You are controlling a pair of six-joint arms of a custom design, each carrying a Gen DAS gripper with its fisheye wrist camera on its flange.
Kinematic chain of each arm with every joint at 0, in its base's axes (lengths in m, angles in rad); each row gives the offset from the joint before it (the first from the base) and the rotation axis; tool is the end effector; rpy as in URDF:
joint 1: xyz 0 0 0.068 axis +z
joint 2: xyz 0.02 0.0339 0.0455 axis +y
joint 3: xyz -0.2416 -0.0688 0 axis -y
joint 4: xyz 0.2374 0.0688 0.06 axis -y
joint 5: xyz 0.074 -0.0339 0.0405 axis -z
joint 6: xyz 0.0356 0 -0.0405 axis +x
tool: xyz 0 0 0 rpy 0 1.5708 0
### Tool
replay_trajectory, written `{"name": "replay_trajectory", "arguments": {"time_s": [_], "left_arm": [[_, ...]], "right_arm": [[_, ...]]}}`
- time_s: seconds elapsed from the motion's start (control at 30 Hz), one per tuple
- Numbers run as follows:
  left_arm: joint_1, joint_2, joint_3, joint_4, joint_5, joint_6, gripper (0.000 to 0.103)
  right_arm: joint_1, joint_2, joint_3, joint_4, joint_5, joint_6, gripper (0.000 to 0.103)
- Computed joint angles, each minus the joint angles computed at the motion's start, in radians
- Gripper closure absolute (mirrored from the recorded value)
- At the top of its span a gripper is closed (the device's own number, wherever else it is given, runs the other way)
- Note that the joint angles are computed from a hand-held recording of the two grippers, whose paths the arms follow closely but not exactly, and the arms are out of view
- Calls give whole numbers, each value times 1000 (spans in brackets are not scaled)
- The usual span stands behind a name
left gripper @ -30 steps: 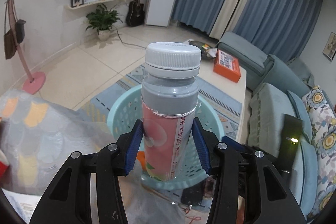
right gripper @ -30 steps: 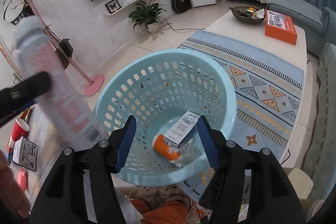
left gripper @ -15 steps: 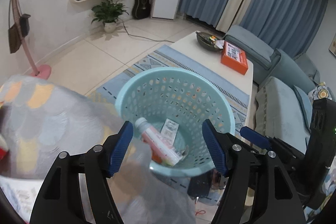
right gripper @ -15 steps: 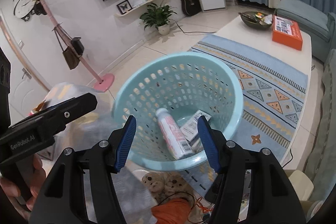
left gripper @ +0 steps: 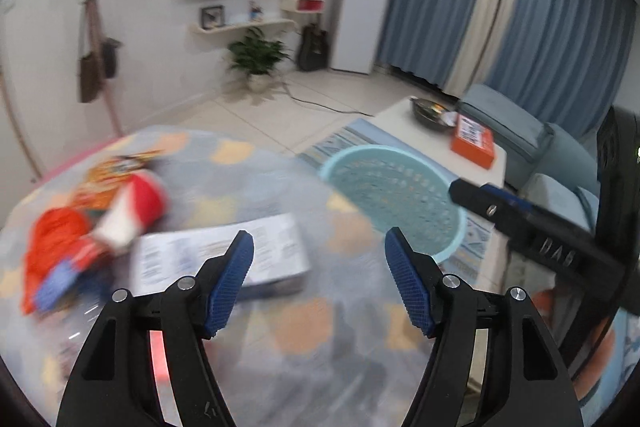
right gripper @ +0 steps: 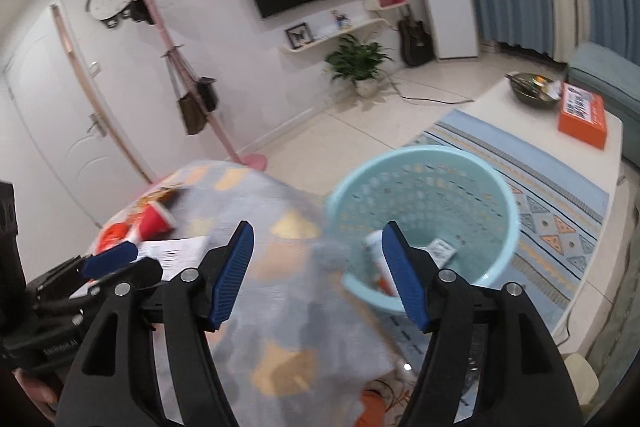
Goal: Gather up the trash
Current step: 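Return both open tools to the table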
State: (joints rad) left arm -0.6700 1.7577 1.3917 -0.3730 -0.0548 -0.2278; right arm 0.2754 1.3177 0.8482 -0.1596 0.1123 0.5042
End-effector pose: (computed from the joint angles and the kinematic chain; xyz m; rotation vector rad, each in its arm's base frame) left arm 0.3061 -0.2400 0.2482 0.4857 2.2901 -0.3909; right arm 0.2771 0.0742 0.2291 0.3154 2.1904 0.3129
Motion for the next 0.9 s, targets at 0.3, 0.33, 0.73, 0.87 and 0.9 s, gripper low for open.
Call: {"name": "replay_trajectory", "arguments": {"time_s": [0.3,0.33,0.73,0.87,0.9], "left_arm": [[175,-382,-348,7,-6,-60,30],[186,-404,-370,5,-20,-62,30],[374,-455,-547,43,19,29,30],[407,-432,-605,102,67,47,29],[409,-427,-611,114,75,48,29]], "right_arm": [[249,132,191,-63,74,16,27],[267,150,210,-72,82,16,27],[451,442,415,-116,127,73,27],[461,514,458,-133,132,107,27],[456,528,464,-133,122,115,27]]}}
